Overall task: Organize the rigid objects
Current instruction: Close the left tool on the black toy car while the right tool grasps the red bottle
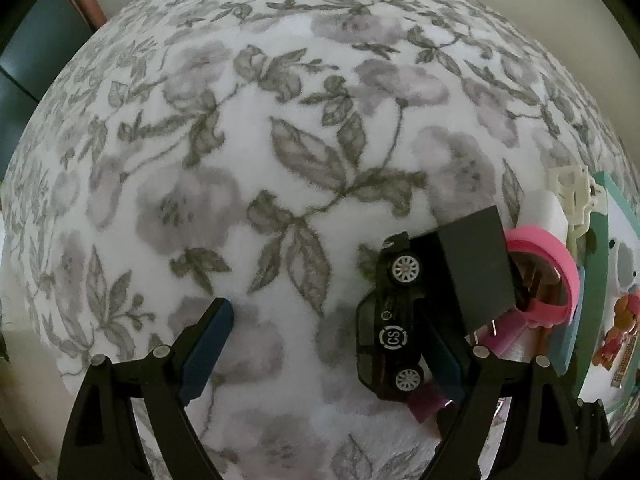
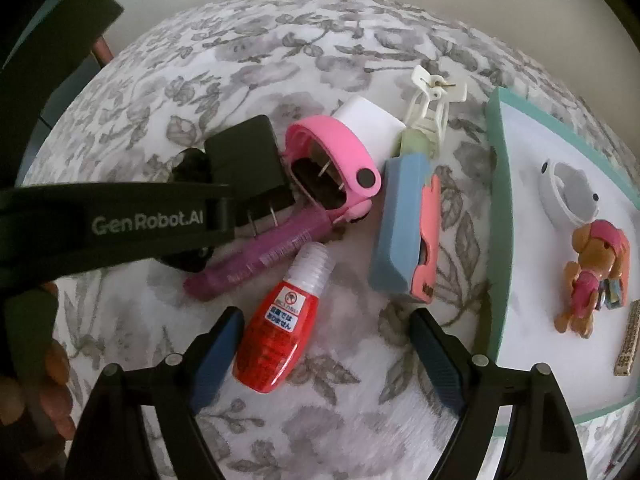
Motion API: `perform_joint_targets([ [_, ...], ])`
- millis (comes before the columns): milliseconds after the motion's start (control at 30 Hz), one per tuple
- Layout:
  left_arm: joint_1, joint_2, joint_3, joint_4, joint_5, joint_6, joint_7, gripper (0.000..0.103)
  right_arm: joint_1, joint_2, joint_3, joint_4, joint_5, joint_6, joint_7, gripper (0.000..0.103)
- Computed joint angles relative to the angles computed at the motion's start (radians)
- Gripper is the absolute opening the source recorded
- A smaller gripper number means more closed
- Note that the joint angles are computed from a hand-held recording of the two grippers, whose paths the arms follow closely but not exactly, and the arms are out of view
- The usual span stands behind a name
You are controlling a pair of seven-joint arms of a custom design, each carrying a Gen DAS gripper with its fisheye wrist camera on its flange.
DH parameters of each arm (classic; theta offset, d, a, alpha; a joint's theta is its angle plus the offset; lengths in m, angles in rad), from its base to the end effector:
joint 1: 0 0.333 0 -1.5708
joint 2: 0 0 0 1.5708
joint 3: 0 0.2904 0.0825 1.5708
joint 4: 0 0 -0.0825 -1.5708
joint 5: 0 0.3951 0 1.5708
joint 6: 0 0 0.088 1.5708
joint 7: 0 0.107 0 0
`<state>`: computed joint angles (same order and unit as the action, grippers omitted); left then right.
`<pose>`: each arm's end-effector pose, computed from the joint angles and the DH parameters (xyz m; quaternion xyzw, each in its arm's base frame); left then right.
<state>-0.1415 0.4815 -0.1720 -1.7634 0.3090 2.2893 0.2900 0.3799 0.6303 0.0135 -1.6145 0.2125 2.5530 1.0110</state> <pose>0.6336 -0.1899 0.2715 -0.9217 0.3788 -0.0290 0.0790 0.6612 0.2699 0.2613 -0.9114 0.3747 -0.0676 0.1560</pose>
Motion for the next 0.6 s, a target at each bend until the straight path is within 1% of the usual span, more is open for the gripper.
perform_joint_targets([
  [100,-0.003,0.004,-0.001,0.006,0.008,0.001,0.01,0.082,0.011,0.007,-0.009,0.002,-0.014,0.019,0.006,0.082],
  [233,-0.009,0.023,-0.003,0.043,0.018,-0.002,0.038,0.064,0.011,0.023,-0.014,0.024,-0.015,0.025,0.021,0.074],
  [267,-0.008,0.029,-0.003,0.052,0.018,0.0,0.047,0.059,0.01,0.019,-0.015,0.021,-0.015,0.025,0.024,0.071],
  [300,-0.009,0.032,-0.004,0.056,0.019,0.0,0.053,0.057,0.01,0.019,-0.017,0.024,-0.015,0.025,0.03,0.067],
  [367,-0.013,0.04,-0.005,0.069,0.021,0.001,0.067,0.047,0.008,0.017,-0.019,0.024,-0.017,0.028,0.036,0.062],
  [500,-0.02,0.053,-0.003,0.094,0.025,-0.011,0.085,0.041,0.001,0.016,-0.02,0.03,-0.02,0.028,0.035,0.046],
  [600,-0.023,0.056,-0.001,0.095,0.029,-0.008,0.092,0.038,-0.009,0.011,-0.016,0.027,-0.014,0.023,0.03,0.04],
])
